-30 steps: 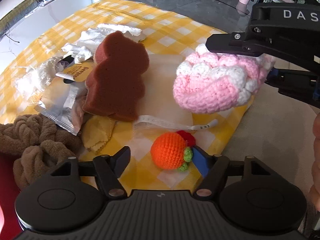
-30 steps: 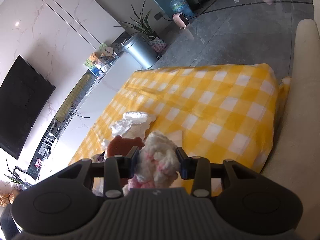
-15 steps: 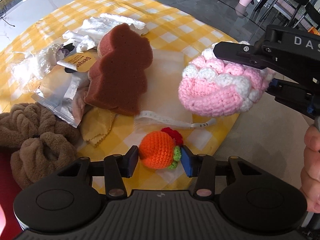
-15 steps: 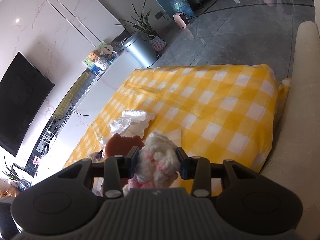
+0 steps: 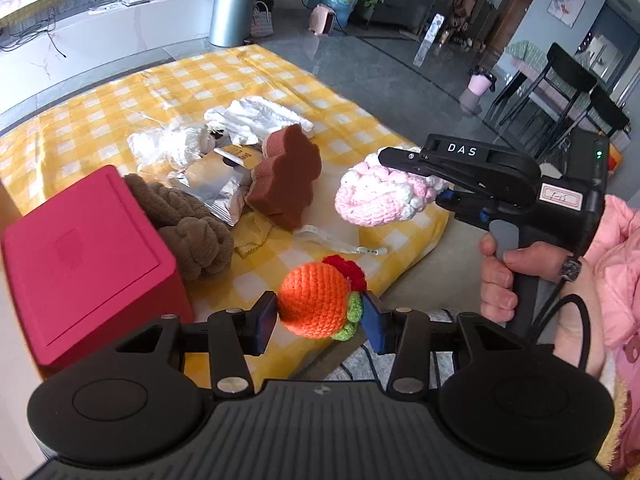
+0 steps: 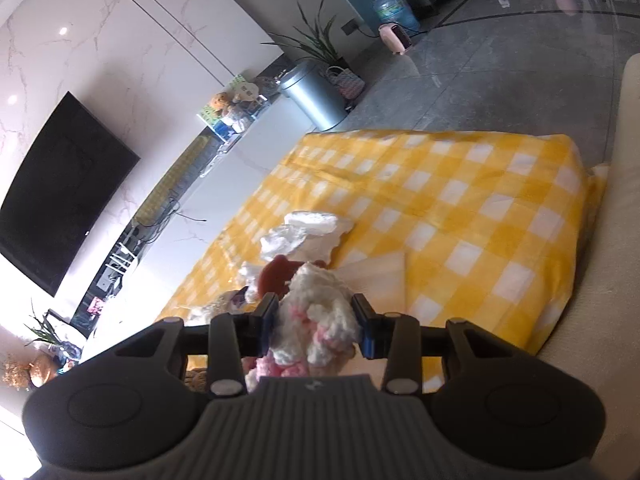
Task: Organize soft objects
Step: 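Carry both items over the white box while the left gripper releases the orange fruit inside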
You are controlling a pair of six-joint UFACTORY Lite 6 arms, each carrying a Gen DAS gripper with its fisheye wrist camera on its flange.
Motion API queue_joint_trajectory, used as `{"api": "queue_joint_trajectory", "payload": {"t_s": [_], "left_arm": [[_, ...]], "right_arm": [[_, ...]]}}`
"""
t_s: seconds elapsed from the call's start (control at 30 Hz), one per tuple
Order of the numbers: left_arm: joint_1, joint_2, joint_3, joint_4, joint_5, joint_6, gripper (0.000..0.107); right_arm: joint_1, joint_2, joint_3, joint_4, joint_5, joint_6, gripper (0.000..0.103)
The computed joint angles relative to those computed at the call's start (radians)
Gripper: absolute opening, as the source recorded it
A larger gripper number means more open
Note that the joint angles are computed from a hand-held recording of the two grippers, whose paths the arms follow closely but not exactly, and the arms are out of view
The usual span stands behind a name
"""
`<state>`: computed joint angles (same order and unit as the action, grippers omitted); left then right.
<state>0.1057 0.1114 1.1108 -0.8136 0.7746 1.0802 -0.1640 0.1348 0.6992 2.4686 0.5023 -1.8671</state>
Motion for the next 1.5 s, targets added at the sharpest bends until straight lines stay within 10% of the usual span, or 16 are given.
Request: {"api": "queue_joint_trajectory", "payload": {"t_s": [0.23,0.53,1.17,1.5], "left_arm": [[0.317,-0.188,-0.093,-0.023,0.139,0.077,0.052],[0.647,-0.219,-0.136,0.045,0.104,0.155,0.052],[0.894,-0.148,-0.096,0.043,0.044,0.358,0.052],[0.817,-0.097,-0.127,0.139,-0.105,0.406,0.052]], "right_arm": [[-0.013,0.032,0.017,-0.300,0.383,0.251,0.040],[0.260,0.013,0.098,-0.310,0.369,0.213,0.040],[0.754,0.326,0.513,-0.402,-0.005,0.207,0.040],[0.906,0.525,0.754,-0.188,-0.345,-0.147,0.040]]}}
